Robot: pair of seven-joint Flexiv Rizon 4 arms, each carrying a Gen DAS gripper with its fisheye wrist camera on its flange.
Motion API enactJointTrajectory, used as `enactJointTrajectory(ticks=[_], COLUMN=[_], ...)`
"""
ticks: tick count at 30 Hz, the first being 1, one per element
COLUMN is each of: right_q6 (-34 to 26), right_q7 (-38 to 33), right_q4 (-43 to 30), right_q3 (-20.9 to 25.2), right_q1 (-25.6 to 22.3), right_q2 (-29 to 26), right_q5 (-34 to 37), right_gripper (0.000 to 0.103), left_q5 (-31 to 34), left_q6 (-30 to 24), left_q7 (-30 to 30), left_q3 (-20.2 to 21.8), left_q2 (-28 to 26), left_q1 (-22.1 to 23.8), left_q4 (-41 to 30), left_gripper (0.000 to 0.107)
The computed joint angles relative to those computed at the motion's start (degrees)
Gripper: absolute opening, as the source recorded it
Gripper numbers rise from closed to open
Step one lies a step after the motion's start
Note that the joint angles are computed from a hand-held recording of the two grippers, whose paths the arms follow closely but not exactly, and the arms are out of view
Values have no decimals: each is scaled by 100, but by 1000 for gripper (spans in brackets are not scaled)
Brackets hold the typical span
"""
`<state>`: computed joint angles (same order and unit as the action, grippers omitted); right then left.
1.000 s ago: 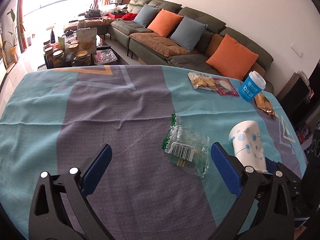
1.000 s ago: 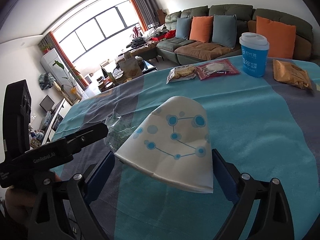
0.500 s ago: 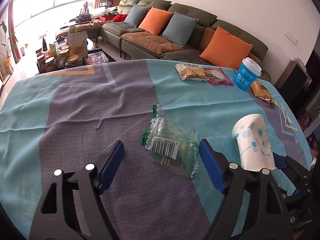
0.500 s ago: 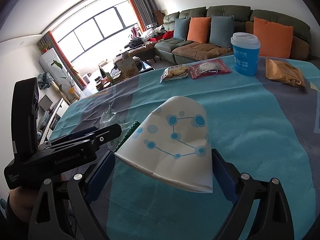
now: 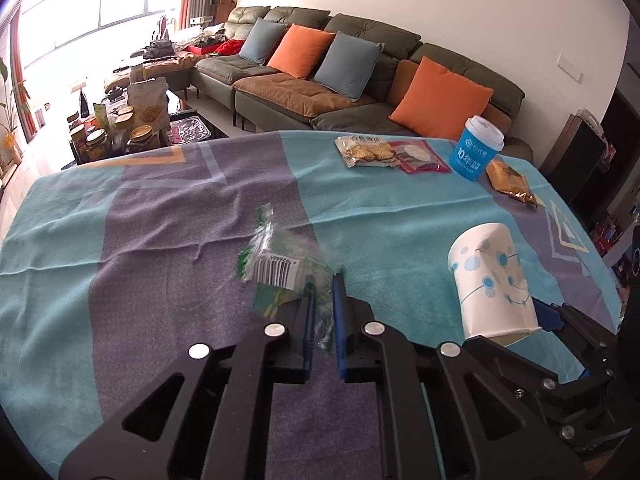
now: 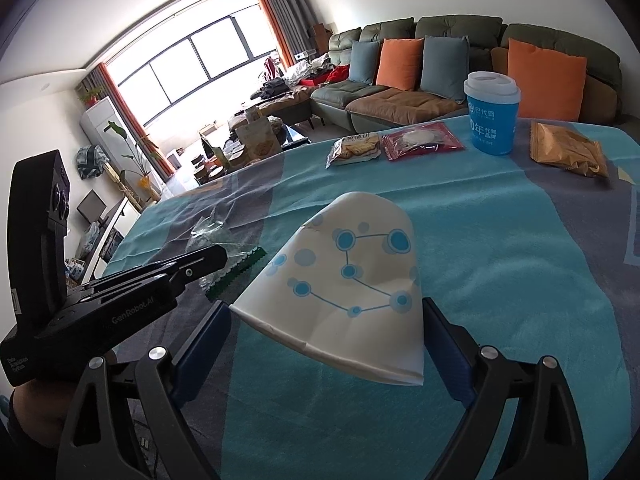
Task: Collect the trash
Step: 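Grasp the clear plastic wrapper with the left tool, then carry the paper cup and plastic wrapper with both tools over the teal bin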
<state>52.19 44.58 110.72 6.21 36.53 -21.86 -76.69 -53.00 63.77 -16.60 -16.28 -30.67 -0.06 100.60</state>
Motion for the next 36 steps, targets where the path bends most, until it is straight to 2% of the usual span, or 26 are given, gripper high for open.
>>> enactJointTrajectory(ticks=[8,21,36], right_q6=[-284,-580,51], right_q7=[-238,-1065,-2494], right_q4=[-195,-1046,-2675], right_q3=[52,-18,-497], right_q1=[176,633,1221], right_q2=[6,-292,-1231], right_q5=[48,33,231], right_gripper=[90,90,90], left_q5=[-724,-2012,-3181], left_q6=[24,-290,-592], left_q7=[493,1324,2175], left_q3=[-5,691,1541], left_q2=[381,1063,1677], left_q1=[133,223,725], left_q4=[290,742,1125], left_gripper=[8,8,8])
